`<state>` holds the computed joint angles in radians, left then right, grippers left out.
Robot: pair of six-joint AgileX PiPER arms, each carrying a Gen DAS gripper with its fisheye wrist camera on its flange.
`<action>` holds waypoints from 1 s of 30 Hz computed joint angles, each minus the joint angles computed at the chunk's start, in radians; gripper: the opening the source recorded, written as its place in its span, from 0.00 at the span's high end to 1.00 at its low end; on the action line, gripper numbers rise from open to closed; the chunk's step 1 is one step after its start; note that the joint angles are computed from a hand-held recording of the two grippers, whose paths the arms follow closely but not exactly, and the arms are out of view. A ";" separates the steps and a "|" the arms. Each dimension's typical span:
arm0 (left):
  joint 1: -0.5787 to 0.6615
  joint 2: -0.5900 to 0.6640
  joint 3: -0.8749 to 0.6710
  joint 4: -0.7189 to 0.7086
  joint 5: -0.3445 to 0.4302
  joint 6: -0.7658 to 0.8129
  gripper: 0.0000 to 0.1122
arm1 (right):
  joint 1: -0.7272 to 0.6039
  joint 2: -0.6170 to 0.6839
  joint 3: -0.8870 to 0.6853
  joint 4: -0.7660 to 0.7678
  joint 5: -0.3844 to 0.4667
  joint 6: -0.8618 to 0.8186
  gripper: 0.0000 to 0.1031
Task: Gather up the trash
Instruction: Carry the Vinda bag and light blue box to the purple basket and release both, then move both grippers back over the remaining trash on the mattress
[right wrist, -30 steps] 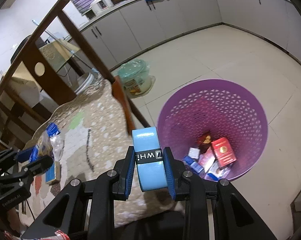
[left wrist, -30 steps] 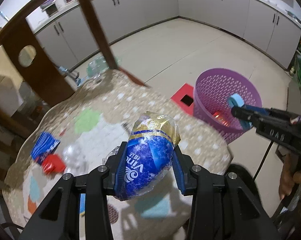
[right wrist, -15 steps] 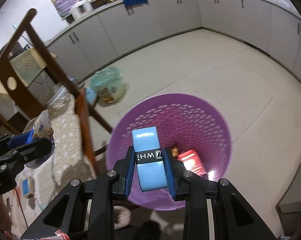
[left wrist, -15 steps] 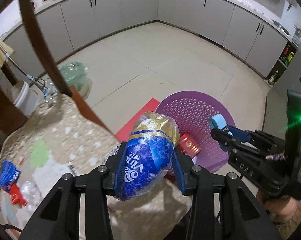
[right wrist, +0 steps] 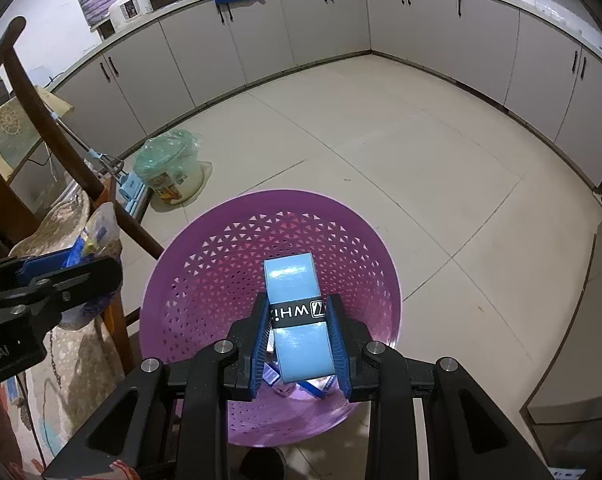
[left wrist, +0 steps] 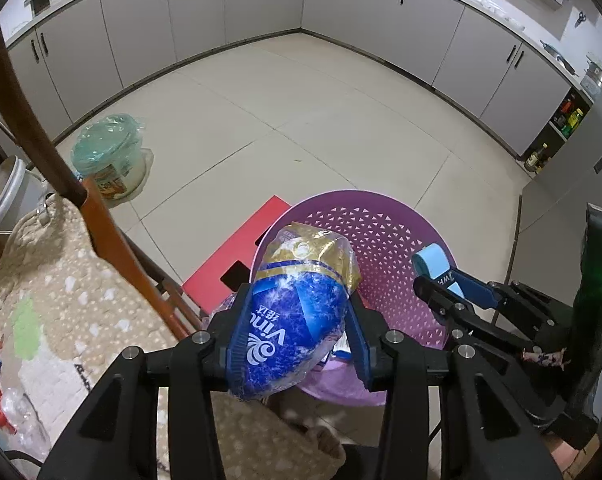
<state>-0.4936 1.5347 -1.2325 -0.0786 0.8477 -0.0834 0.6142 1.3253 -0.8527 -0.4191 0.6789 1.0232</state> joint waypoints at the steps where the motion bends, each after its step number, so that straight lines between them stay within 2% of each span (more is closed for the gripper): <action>1: 0.001 0.004 0.000 -0.005 -0.006 0.004 0.60 | -0.008 0.004 0.001 0.008 -0.008 -0.009 0.70; 3: 0.006 0.006 0.005 -0.018 -0.011 0.017 0.56 | -0.013 0.011 0.002 0.014 -0.016 -0.012 0.70; 5: 0.006 -0.001 0.013 -0.015 -0.019 0.015 0.48 | -0.014 0.021 0.002 0.018 -0.030 -0.008 0.70; 7: 0.011 -0.014 0.026 -0.009 -0.024 0.012 0.45 | -0.010 0.027 0.002 0.011 -0.034 0.007 0.67; 9: 0.023 -0.027 0.032 -0.011 -0.012 0.009 0.43 | -0.012 0.029 -0.001 0.007 -0.033 0.010 0.60; 14: 0.035 -0.106 0.077 0.016 0.007 -0.027 0.39 | 0.015 0.030 -0.020 -0.025 0.000 0.052 0.53; 21: 0.034 -0.289 0.171 0.090 0.067 -0.090 0.36 | 0.157 0.010 -0.090 -0.174 0.205 0.196 0.41; 30: 0.055 -0.530 0.261 0.146 0.195 -0.141 0.34 | 0.371 0.019 -0.214 -0.297 0.495 0.298 0.34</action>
<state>-0.4390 1.0044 -0.9720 0.0675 1.0424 -0.2243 0.9854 1.3442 -1.0670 -0.7158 1.1734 1.3215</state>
